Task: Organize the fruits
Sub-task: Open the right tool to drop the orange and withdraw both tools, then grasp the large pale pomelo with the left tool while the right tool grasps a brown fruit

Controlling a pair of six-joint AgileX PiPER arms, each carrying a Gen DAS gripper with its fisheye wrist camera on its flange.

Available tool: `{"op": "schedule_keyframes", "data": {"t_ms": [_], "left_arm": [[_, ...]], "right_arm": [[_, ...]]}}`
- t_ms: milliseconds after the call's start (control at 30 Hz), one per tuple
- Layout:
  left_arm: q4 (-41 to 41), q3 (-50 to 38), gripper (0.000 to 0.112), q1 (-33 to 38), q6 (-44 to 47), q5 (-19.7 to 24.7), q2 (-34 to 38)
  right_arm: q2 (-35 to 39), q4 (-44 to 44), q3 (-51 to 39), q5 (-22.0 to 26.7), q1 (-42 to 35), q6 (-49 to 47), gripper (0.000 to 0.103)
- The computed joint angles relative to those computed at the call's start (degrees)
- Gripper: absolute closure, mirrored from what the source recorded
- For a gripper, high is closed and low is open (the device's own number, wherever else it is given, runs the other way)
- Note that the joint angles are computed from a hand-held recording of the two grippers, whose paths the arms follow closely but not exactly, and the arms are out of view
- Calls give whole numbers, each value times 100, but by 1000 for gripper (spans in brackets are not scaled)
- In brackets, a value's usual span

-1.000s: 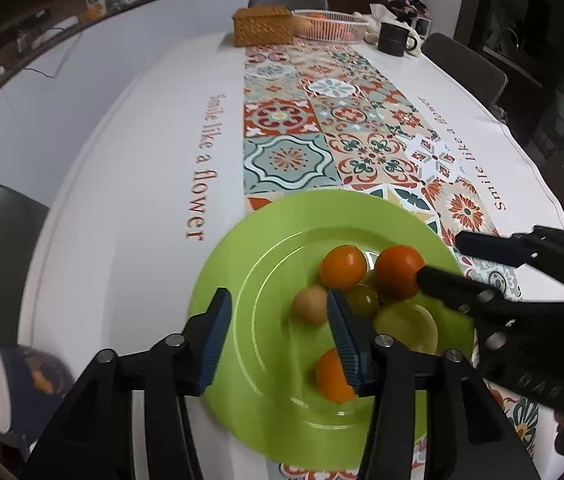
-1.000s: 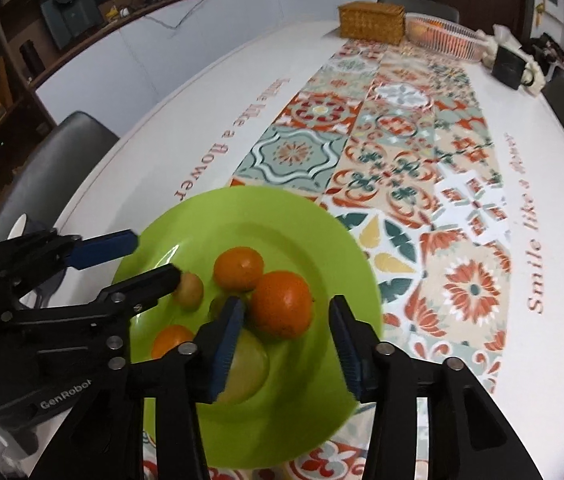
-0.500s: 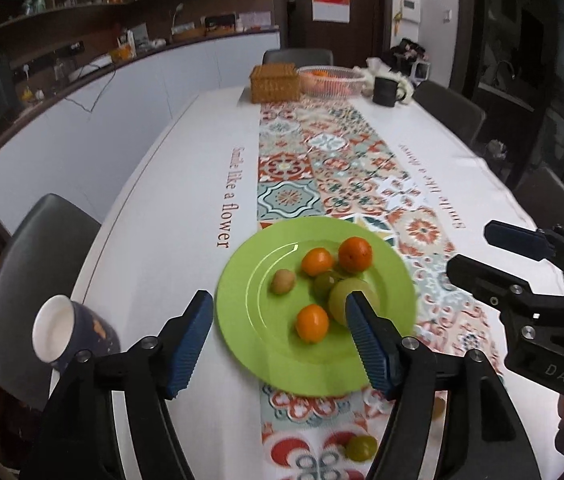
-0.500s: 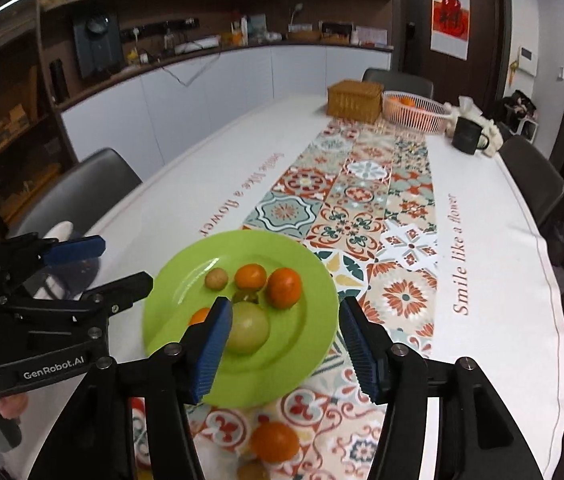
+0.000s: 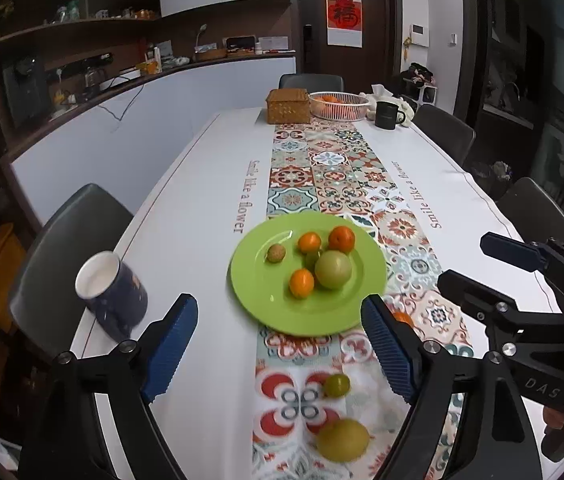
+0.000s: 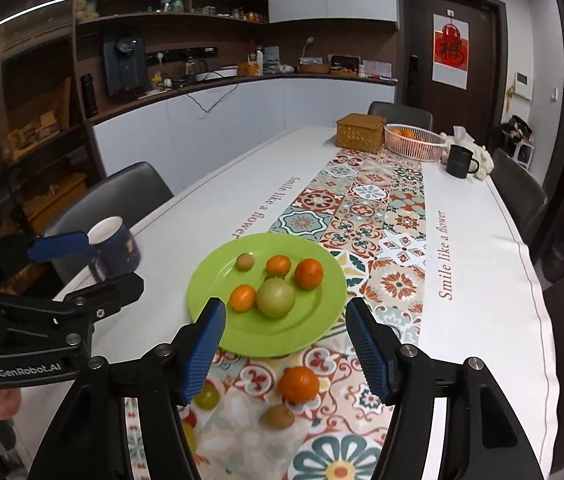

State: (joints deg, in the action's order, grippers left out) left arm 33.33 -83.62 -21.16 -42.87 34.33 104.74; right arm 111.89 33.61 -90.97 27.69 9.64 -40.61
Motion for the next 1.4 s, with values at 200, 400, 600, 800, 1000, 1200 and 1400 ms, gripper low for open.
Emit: {"op": "schedule_keyframes", "data": {"t_ms": [200, 400, 600, 800, 1000, 1200, 1400], "left_arm": [[403, 696, 26, -287, -755, 11, -382], [281, 1129, 26, -454, -1056, -9, -451], [-52, 1301, 26, -540, -998, -35, -192], [-699, 1425, 26, -461, -564, -226, 98], [-1148, 1447, 26, -370, -269, -454, 414], [-1495, 1368, 28, -249, 15, -688, 679], [-1913, 1232, 40, -163, 400, -788, 901]], "right_arm": [[-460, 620, 872, -207, -55, -954, 39], [-631, 969, 1354, -190, -151, -1567, 39], [-528, 921, 1589, -151, -176, -1788, 39], [-303, 765, 1690, -163, -184, -1762, 39], [-64, 545, 1701, -248, -168, -1561, 39], [210, 251, 1566, -234, -144, -1263, 39], [556, -72, 1234, -162, -100, -858, 39]]}}
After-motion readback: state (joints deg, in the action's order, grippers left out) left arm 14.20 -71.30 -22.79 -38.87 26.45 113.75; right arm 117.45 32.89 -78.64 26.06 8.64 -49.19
